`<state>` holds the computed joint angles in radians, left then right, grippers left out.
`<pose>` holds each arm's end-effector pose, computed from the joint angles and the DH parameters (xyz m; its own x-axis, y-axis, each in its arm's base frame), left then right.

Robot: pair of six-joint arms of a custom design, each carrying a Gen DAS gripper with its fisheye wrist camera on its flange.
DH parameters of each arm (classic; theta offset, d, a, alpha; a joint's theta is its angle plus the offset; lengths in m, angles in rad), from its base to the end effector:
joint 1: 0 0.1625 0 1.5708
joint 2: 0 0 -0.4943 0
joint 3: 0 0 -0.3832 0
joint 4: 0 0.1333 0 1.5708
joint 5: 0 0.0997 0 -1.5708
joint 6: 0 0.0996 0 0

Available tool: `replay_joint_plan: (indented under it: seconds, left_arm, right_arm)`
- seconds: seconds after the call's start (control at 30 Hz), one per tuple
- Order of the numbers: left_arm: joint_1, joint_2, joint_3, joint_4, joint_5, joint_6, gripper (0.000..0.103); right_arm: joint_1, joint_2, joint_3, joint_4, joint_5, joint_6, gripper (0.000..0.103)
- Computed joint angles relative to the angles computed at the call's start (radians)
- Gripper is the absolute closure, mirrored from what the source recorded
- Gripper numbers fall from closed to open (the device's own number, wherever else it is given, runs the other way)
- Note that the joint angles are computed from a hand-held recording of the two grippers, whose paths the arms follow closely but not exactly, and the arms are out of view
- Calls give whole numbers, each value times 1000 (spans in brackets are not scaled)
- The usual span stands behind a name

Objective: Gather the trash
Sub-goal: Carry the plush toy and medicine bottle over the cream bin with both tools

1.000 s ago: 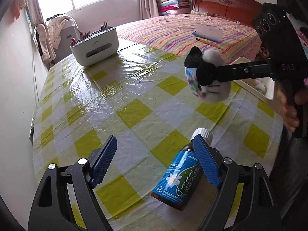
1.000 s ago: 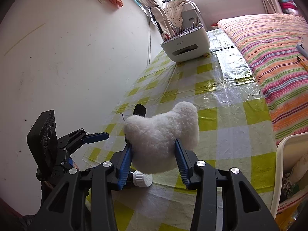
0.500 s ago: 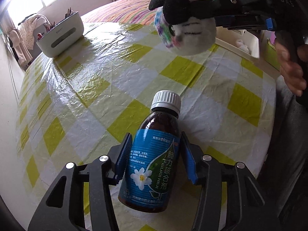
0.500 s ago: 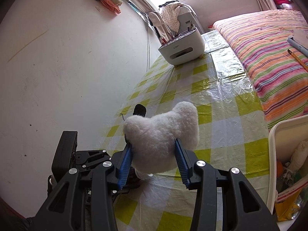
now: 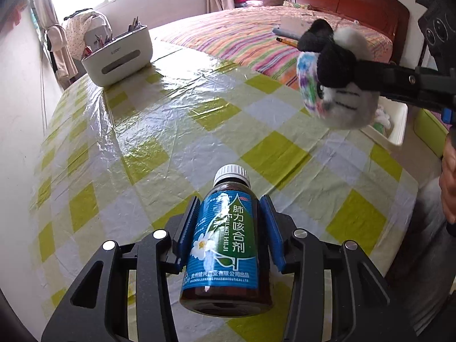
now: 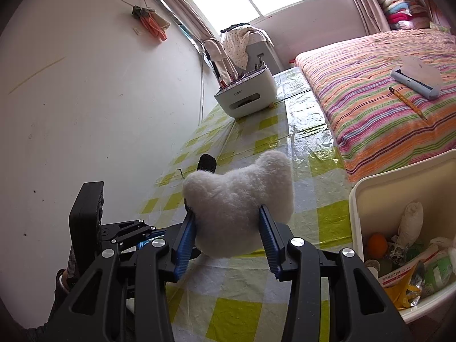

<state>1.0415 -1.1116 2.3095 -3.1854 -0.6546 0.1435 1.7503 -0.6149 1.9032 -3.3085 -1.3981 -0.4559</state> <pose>-0.0563 -0.5167 0.2336 -0.6146 0.1428 -0.7758 0.5553 0.7769 -0.2968 0.2628 -0.6058 0.0346 -0.7875 -0.6141 0.0523 -0.5653 0.6859 -0.4582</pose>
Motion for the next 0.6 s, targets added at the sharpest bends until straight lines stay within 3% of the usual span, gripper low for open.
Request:
replay_joint_plan:
  seconds: [0.1,0.27,0.6]
  left_arm:
    - [-26,27,-1,-64,34,-6,61]
    - [-55,73,-28,-177,32,36,61]
    - [-94,127,-66,-223,-7,16,61]
  right_arm:
    - [-13,-14,27,-46,3,9,61]
    - [-23,-16,41,-121,-1,10,61]
    - [-39,-23,60,-210,-20,31,61]
